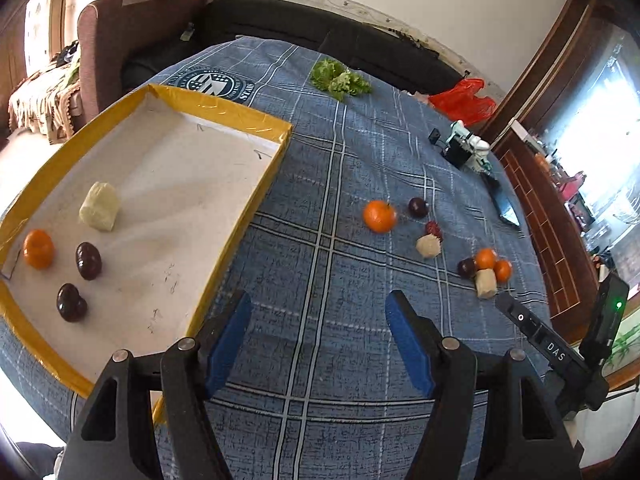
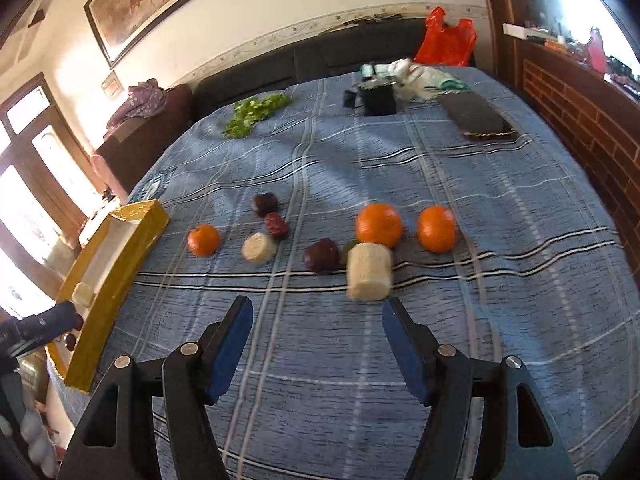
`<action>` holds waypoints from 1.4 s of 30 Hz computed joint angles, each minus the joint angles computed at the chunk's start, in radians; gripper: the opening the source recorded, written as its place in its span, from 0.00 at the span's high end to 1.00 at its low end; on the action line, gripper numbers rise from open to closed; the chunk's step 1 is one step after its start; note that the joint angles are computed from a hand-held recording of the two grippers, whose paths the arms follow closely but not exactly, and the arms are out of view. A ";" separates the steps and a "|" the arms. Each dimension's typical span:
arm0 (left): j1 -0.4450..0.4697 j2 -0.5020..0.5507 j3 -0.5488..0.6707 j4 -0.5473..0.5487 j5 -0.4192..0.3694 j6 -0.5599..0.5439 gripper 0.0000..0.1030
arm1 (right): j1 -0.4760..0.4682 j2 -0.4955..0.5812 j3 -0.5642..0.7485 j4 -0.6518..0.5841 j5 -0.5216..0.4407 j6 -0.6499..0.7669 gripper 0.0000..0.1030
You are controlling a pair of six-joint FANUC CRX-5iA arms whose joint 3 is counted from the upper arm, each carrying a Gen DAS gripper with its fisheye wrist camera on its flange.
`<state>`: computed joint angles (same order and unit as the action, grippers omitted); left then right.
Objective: Organize fruits
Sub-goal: 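Move both grippers back over the remaining fruit on the table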
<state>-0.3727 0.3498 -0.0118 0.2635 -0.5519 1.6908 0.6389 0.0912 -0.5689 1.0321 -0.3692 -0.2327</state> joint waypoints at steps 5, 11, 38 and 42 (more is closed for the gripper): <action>0.000 -0.027 -0.003 -0.080 0.000 0.070 0.33 | -0.001 0.024 0.013 0.067 0.066 -0.024 0.30; 0.011 -0.037 -0.038 -0.033 0.018 0.037 0.33 | 0.034 0.057 0.049 0.057 0.063 0.011 0.30; 0.022 -0.002 -0.053 0.047 0.035 -0.037 0.33 | 0.020 0.030 0.021 0.079 -0.007 -0.045 0.30; 0.016 0.045 -0.013 0.078 0.006 -0.072 0.33 | 0.003 0.020 0.018 0.032 -0.065 -0.011 0.30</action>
<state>-0.3566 0.3951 -0.0249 0.3416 -0.5458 1.6184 0.6415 0.1117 -0.5507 1.0645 -0.4339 -0.2441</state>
